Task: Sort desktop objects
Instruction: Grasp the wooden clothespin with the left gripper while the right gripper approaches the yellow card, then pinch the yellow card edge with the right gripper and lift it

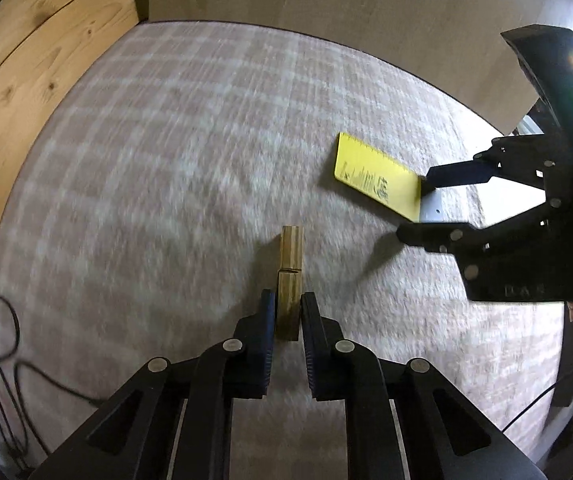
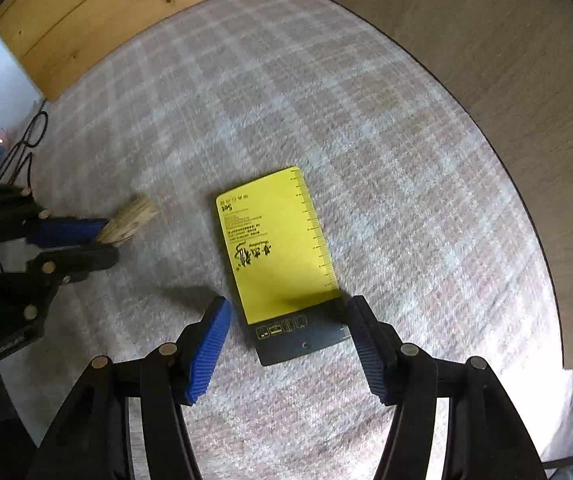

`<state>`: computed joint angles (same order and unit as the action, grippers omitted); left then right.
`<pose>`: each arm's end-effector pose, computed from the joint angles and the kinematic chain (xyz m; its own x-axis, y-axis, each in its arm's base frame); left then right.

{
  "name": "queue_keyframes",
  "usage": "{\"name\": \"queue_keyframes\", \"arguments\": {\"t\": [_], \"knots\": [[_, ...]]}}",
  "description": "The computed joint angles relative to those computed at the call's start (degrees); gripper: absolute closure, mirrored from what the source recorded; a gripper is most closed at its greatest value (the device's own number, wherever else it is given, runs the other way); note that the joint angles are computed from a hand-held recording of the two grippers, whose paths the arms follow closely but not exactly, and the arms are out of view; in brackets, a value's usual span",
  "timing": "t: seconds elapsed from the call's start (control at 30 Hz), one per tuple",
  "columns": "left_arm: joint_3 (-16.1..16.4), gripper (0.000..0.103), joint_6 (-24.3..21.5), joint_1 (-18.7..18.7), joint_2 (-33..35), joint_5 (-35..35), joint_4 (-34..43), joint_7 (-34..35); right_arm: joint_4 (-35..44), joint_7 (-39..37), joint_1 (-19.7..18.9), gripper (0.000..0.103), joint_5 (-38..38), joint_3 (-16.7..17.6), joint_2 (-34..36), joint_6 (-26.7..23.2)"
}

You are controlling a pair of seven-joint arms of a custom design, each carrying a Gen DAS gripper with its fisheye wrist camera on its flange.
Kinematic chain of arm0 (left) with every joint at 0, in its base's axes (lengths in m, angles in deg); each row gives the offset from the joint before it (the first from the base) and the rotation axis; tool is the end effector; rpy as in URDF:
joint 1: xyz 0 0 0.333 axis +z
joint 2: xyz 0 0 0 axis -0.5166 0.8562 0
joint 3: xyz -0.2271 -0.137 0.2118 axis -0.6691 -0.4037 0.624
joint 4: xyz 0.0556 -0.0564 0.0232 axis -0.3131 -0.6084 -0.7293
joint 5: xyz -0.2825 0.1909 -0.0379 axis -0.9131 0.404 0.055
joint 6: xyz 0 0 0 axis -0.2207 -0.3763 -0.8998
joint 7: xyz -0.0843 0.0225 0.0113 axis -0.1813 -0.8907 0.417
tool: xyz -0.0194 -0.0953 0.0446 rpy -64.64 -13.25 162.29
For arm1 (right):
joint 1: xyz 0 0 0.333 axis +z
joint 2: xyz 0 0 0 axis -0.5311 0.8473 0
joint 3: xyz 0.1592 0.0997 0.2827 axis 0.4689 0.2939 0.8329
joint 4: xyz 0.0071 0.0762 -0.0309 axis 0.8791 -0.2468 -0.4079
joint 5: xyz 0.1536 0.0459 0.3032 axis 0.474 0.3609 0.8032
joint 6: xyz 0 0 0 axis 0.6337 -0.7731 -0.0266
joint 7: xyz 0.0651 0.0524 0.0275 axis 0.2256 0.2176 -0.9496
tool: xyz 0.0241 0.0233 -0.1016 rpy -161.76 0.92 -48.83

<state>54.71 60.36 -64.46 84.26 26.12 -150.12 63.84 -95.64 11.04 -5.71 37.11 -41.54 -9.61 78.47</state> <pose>0.4961 -0.4891 0.4039 -0.3161 -0.9304 0.1854 -0.9238 0.2574 -0.2834 0.5461 0.3336 0.4027 0.4188 -0.9079 -0.0170 -0.8968 -0.4106 -0.1647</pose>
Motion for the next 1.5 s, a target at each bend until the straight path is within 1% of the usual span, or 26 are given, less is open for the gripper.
{"name": "queue_keyframes", "arguments": {"t": [0.03,0.07,0.13,0.23,0.33,0.37,0.4,0.5,0.57,0.63,0.67,0.7,0.73,0.77,0.8,0.87,0.9,0.97,1.1,1.13,1.17,1.2,1.27,1.33,1.43,1.5], "knots": [[0.06,0.089,0.08,-0.38,-0.48,0.18,-0.66,-0.52,-0.82,0.58,0.06,0.049,0.03,-0.12,-0.50,0.56],[0.02,0.089,0.27,-0.69,-0.98,0.23,-1.41,-1.12,-1.43,1.01,0.06,0.055,0.11,-0.16,-0.88,0.96],[0.04,0.089,0.82,-1.31,-1.93,0.65,-2.80,-2.34,-3.97,1.35,-0.90,0.056,2.40,0.40,-2.40,2.69],[-0.29,0.089,2.23,-1.96,-3.43,0.88,-5.20,-4.22,-10.51,2.37,-2.10,0.063,6.23,1.09,-6.14,8.09],[-0.76,0.089,3.13,-2.58,-4.71,1.06,-6.99,-5.89,-15.48,2.67,-2.64,0.078,9.25,1.93,-9.14,11.90],[-0.89,0.089,3.22,-2.93,-5.04,1.34,-7.29,-6.31,-17.31,3.10,-2.60,0.090,10.20,2.20,-10.40,12.52],[-0.97,0.089,3.05,-3.31,-5.24,1.73,-7.33,-6.65,-18.48,3.36,-2.48,0.093,10.46,2.28,-11.13,12.88],[-0.85,0.089,2.27,-4.66,-5.60,3.27,-6.95,-8.12,-21.18,5.65,-1.97,0.094,9.96,1.88,-12.57,14.59],[-1.01,0.089,2.35,-5.14,-6.06,3.78,-7.13,-9.09,-22.11,4.53,-2.32,0.094,11.18,2.47,-13.38,15.85],[-1.24,0.089,3.13,-5.38,-6.74,4.20,-8.06,-9.74,-22.45,3.06,-1.95,0.092,10.45,2.85,-14.49,15.80],[-1.32,0.089,3.62,-4.77,-7.27,4.14,-8.98,-9.33,-21.06,1.37,-2.03,0.077,10.23,3.01,-14.14,14.20],[-1.31,0.089,3.61,-4.96,-7.53,4.37,-9.16,-9.78,-19.40,1.93,-1.48,0.050,7.74,2.47,-13.52,12.55],[-1.38,0.089,4.39,-4.82,-8.65,4.45,-10.86,-10.25,-18.46,3.51,-0.77,0.043,4.90,1.79,-13.11,12.00],[-1.68,0.089,5.52,-3.79,-9.76,3.93,-12.87,-9.73,-17.59,4.68,-0.29,0.040,1.59,0.95,-12.85,11.64],[-2.31,0.089,6.84,-2.79,-10.84,3.43,-14.69,-9.44,-15.15,2.57,-0.85,0.040,1.74,1.19,-11.38,10.16],[-3.10,0.089,9.53,2.81,-14.69,-0.23,-21.40,-3.12,-12.06,0.31,-1.47,0.040,2.94,1.57,-9.34,8.11],[-3.12,0.089,9.74,3.61,-15.74,-1.08,-22.28,-1.98,-10.21,0.27,-1.23,0.040,2.22,1.34,-8.14,6.57],[-2.84,0.089,10.03,3.78,-16.02,-1.40,-22.85,-2.24,-4.96,-0.63,-1.02,0.040,1.95,1.33,-4.21,3.68],[-2.96,0.089,12.14,5.68,-16.54,-3.74,-24.99,-0.72,1.59,-6.62,-3.63,0.040,8.23,2.81,0.66,-1.44],[-2.94,0.089,12.25,5.87,-16.88,-4.15,-25.40,-0.68,2.65,-7.86,-4.16,0.037,9.87,3.13,1.51,-2.63],[-2.95,0.089,12.41,6.08,-17.24,-4.50,-25.87,-0.55,2.49,-9.38,-4.57,0.034,11.32,3.47,1.53,-1.88],[-2.93,0.089,12.59,6.16,-17.06,-4.65,-25.86,-0.39,3.08,-10.67,-5.02,0.031,12.95,3.86,1.91,-2.62],[-2.76,0.089,12.66,5.94,-15.94,-4.38,-24.88,-0.32,3.52,-11.26,-4.41,0.031,13.13,3.40,1.98,-3.62],[-2.67,0.089,12.56,5.68,-15.16,-4.14,-24.06,-0.12,3.58,-12.85,-3.43,0.031,11.92,3.24,1.68,-5.50],[-2.68,0.089,12.17,5.35,-14.66,-4.05,-23.23,-0.01,4.10,-12.69,-0.41,0.031,6.59,1.88,1.87,-7.54],[-2.54,0.089,11.90,5.09,-14.74,-3.86,-23.06,-0.28,3.17,-11.73,0.97,0.034,3.68,1.07,1.31,-7.27]]}}
